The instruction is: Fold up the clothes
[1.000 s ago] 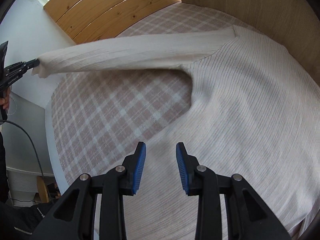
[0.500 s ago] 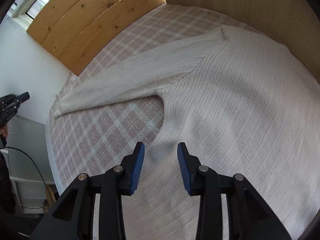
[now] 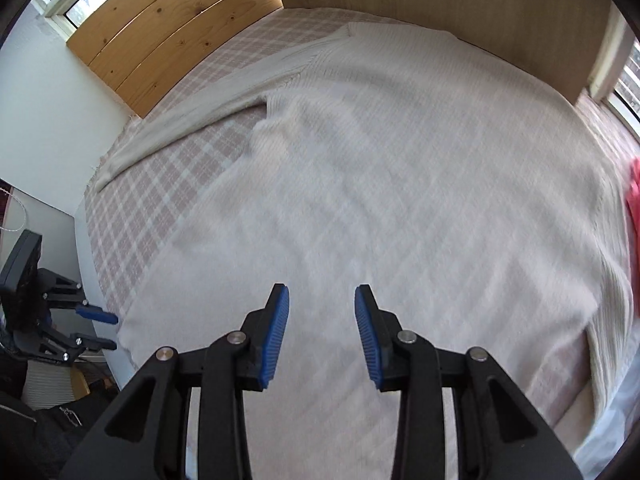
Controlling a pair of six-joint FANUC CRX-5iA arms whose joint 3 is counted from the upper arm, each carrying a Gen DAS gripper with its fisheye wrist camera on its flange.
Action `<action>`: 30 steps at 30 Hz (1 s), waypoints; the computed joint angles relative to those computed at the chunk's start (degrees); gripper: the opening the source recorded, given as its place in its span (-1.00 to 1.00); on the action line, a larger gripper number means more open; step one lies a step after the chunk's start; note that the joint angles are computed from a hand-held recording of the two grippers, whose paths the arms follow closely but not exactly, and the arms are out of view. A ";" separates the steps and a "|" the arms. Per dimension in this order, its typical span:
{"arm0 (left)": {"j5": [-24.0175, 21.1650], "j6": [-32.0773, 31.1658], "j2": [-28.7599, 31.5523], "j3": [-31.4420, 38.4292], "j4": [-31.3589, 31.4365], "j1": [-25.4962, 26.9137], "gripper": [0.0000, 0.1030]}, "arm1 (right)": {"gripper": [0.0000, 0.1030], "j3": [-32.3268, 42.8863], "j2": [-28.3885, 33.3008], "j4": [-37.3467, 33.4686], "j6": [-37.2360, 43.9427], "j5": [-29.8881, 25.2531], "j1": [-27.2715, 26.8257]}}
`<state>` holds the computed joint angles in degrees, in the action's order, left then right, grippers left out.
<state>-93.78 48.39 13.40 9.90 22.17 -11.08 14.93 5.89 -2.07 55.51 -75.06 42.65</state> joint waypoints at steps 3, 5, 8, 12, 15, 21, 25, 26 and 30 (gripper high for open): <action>0.22 1.59 0.63 0.17 0.06 -0.53 -0.46 | -0.31 -10.43 -9.32 5.81 -10.02 -1.00 4.19; 0.22 1.30 1.04 0.54 -0.56 -1.16 -0.64 | -0.25 -16.46 -14.99 7.15 -17.46 -2.06 6.54; -1.35 0.23 1.21 0.56 0.88 -0.83 -0.90 | -0.25 -23.67 -22.05 6.82 -27.04 -3.15 9.11; -3.25 -0.08 0.64 0.30 0.64 -0.42 -0.90 | -0.25 -28.06 -26.20 8.26 -33.29 -3.41 11.51; -3.40 1.67 1.25 1.50 -3.18 -0.73 -0.90 | -0.25 -28.32 -25.56 11.88 -32.96 -4.10 10.92; -3.15 2.45 0.29 4.38 -4.14 -0.34 -0.62 | -0.25 -26.47 -22.66 18.45 -29.09 -11.13 5.82; -2.39 2.84 -0.50 5.82 -4.26 0.79 -0.59 | -0.25 -28.41 -27.09 11.24 -29.77 -6.87 3.29; -1.88 3.04 -0.61 5.96 -3.61 1.03 -0.59 | -0.25 -28.69 -26.82 10.69 -29.09 -5.77 3.55; 0.47 5.90 0.68 6.99 -0.33 2.21 -0.59 | -0.25 -27.84 -22.62 10.67 -24.82 -0.13 2.14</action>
<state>-93.32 54.29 14.08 16.89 21.84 -8.87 -12.90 -16.73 8.60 30.69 -75.19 44.79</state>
